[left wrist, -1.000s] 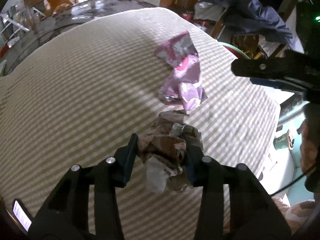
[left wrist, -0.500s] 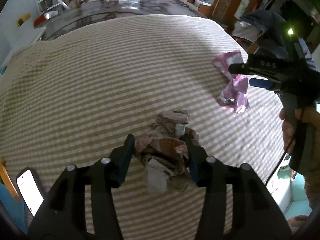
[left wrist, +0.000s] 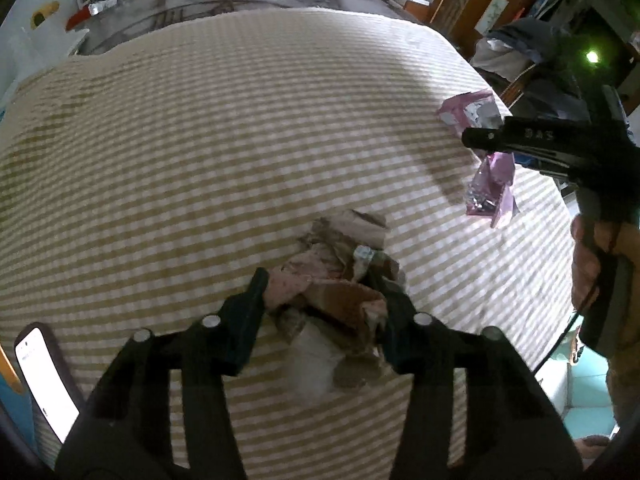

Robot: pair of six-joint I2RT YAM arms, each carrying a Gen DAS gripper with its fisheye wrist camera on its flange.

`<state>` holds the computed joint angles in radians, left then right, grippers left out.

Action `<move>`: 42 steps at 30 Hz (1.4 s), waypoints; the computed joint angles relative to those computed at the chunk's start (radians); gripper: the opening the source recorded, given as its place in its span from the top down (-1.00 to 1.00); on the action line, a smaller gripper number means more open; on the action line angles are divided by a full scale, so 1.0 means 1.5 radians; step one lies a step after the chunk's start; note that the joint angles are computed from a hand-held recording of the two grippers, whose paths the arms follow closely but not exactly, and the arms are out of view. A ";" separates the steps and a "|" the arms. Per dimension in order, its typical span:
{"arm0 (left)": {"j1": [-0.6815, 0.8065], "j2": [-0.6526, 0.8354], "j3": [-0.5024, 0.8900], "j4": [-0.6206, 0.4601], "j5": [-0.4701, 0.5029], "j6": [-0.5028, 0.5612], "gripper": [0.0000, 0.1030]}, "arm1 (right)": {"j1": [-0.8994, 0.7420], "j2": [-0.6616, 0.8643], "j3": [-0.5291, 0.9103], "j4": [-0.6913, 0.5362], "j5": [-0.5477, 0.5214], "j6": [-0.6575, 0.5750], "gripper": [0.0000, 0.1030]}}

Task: Collect trash
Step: 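Grasp the crumpled paper with the left tool while the right tool grasps the pink wrapper, then lift and carry the crumpled paper and pink wrapper over the red bucket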

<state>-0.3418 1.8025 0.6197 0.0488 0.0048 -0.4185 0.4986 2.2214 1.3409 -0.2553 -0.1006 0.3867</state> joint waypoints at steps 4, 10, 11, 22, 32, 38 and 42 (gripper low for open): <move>-0.007 -0.050 0.007 -0.014 -0.016 -0.003 0.14 | 0.003 -0.085 -0.079 0.044 -0.010 -0.008 0.26; -0.011 -0.136 0.045 -0.057 -0.047 -0.006 0.14 | 0.007 -0.236 -0.183 0.096 -0.004 0.001 0.26; -0.014 -0.150 0.057 -0.068 -0.054 -0.005 0.14 | 0.007 -0.264 -0.197 0.103 0.000 0.003 0.26; -0.066 -0.186 0.133 -0.097 -0.101 -0.001 0.13 | 0.013 -0.362 -0.229 0.117 0.025 -0.012 0.25; -0.089 -0.190 0.148 -0.107 -0.130 -0.014 0.13 | -0.015 -0.400 -0.263 0.123 0.020 -0.015 0.24; -0.111 -0.180 0.169 -0.116 -0.150 -0.021 0.13 | -0.034 -0.412 -0.276 0.125 0.010 -0.021 0.24; -0.126 -0.165 0.189 -0.120 -0.159 -0.024 0.13 | -0.052 -0.417 -0.282 0.123 0.000 -0.027 0.24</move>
<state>-0.5304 1.5550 0.9025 -0.1315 -0.2336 -0.4548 0.4210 1.5953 0.9182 -0.0713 -0.1009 0.3456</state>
